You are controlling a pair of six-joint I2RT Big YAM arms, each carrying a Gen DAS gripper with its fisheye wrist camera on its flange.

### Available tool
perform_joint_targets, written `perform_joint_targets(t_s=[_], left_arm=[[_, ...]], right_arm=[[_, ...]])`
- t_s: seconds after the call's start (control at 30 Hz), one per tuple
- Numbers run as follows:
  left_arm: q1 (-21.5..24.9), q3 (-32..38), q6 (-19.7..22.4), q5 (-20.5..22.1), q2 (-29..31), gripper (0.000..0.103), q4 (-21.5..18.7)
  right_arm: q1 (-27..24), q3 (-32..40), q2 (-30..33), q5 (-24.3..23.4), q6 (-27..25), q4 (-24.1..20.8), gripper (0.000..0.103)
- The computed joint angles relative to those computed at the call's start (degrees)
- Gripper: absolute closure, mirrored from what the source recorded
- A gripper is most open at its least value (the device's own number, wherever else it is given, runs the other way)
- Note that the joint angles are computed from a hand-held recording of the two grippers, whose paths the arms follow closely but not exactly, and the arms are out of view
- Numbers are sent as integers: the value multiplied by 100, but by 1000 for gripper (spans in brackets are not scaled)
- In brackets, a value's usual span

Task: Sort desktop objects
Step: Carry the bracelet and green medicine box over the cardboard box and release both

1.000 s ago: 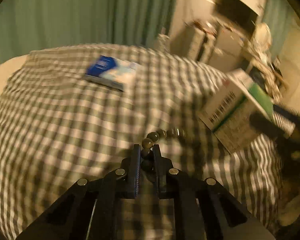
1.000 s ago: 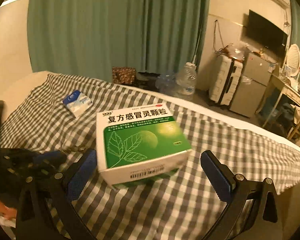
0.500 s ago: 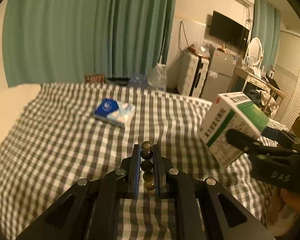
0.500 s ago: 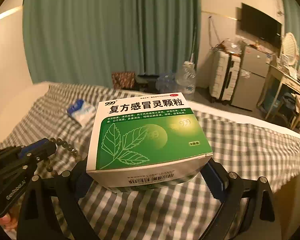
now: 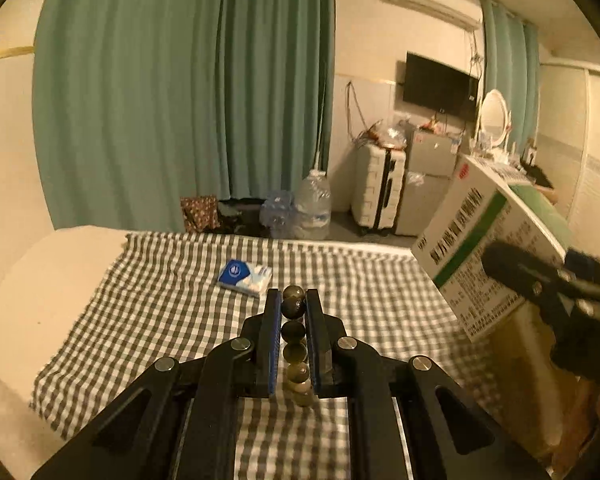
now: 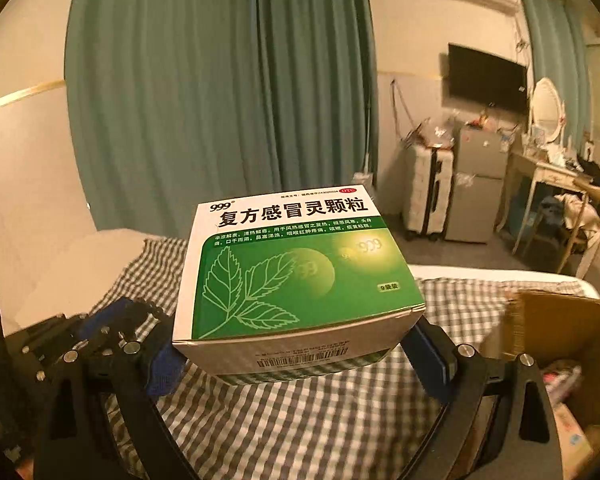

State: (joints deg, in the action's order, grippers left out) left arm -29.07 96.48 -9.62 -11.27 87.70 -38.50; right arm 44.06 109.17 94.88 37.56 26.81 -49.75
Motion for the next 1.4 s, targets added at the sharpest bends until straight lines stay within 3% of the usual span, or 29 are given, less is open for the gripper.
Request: perform_joint_targets(t_s=[0.4, 0.5, 0.67, 0.83, 0.9, 1.07, 1.3, 1.4], left_arm=[[-572, -298, 175, -429, -1064, 92, -266], [-684, -31, -40, -365, -1038, 92, -577], [-1110, 495, -6, -426, -861, 92, -815], [-1623, 1393, -8, -285, -358, 92, -1128], [-1836, 1823, 17, -211, -73, 92, -1233], [-2250, 2858, 48, -115, 730, 92, -1649], [-2505, 3288, -100, 75, 1583, 92, -1923], [-2515, 3398, -171, 48, 1874, 84, -2097]], right_arm=[[830, -389, -1197, 1167, 370, -1130, 9], [965, -577, -1561, 1438, 517, -1289, 9], [1034, -869, -2095, 1878, 790, -1714, 9], [790, -1355, -2737, 1961, 1522, -2134, 9], [637, -1455, -2867, 2012, 1801, -2527, 9], [304, -1786, -3186, 1935, 1845, -2895, 9], [-472, -2640, -3739, 855, 1449, -2248, 8], [-846, -3001, -3852, 315, 1243, -1879, 7]])
